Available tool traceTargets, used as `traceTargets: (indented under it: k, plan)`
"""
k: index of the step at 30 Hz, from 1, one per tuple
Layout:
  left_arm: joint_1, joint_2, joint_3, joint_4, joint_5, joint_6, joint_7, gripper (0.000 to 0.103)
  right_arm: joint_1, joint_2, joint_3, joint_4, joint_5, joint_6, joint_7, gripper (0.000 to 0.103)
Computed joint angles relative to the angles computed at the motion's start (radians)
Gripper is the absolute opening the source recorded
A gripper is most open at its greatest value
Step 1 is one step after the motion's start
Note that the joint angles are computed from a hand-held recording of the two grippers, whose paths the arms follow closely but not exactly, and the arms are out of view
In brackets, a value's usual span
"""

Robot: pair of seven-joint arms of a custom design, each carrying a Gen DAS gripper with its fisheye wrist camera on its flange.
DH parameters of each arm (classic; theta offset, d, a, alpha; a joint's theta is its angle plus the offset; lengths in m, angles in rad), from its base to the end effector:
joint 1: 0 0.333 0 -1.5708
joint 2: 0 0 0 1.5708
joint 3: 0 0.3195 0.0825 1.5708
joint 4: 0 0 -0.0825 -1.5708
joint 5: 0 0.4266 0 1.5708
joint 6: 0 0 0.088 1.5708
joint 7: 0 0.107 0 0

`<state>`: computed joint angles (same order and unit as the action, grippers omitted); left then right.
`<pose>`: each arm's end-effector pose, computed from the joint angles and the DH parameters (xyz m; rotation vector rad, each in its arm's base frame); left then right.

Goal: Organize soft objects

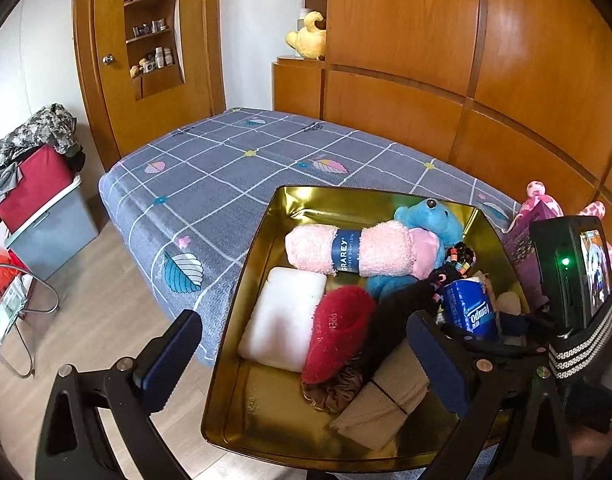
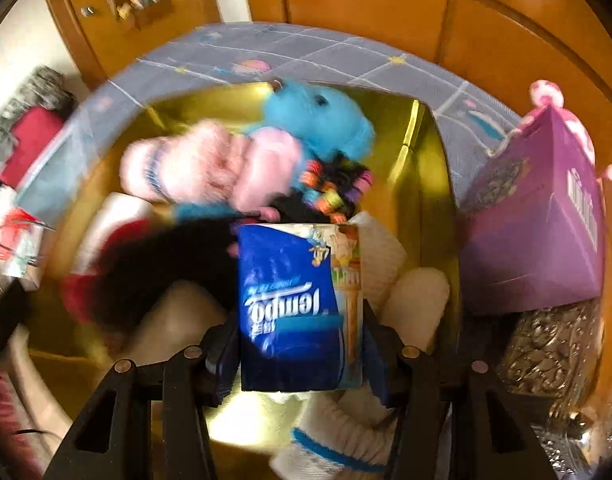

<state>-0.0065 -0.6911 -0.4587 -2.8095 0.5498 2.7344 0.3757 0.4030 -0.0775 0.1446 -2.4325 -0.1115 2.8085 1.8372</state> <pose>0.3600 -0.1859 0.4085 -1.9608 1.4659 -0.6200 0.4613 0.2876 0.3567 -2.2605 1.5307 -0.3230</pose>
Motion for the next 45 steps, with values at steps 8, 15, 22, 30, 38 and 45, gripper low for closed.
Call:
traceTargets:
  k: [8,15,22,30,38,45]
  plan:
    - [-0.016,-0.019,-0.005,0.001,0.002,-0.005,-0.002,0.103,0.017,-0.062,-0.007,-0.068,0.085,0.042,-0.063,0.053]
    - [-0.025,-0.036,-0.014,0.001,0.0,-0.006,0.0,0.103,0.027,-0.166,-0.015,-0.166,0.136,0.085,-0.08,0.061]
    - [-0.037,-0.055,-0.026,-0.001,0.0,0.007,-0.003,0.103,-0.018,-0.281,0.014,-0.252,0.096,0.113,-0.027,0.062]
    - [-0.061,-0.073,-0.041,0.0,-0.014,0.023,0.003,0.103,-0.15,-0.438,0.13,-0.339,-0.036,0.132,0.159,0.062]
    - [-0.074,-0.072,-0.06,0.007,-0.014,0.019,0.004,0.102,-0.209,-0.607,0.195,-0.437,-0.139,0.103,0.338,0.062]
    - [-0.07,-0.054,-0.068,0.016,-0.007,0.008,0.004,0.103,-0.241,-0.694,0.252,-0.495,-0.209,0.102,0.442,0.062]
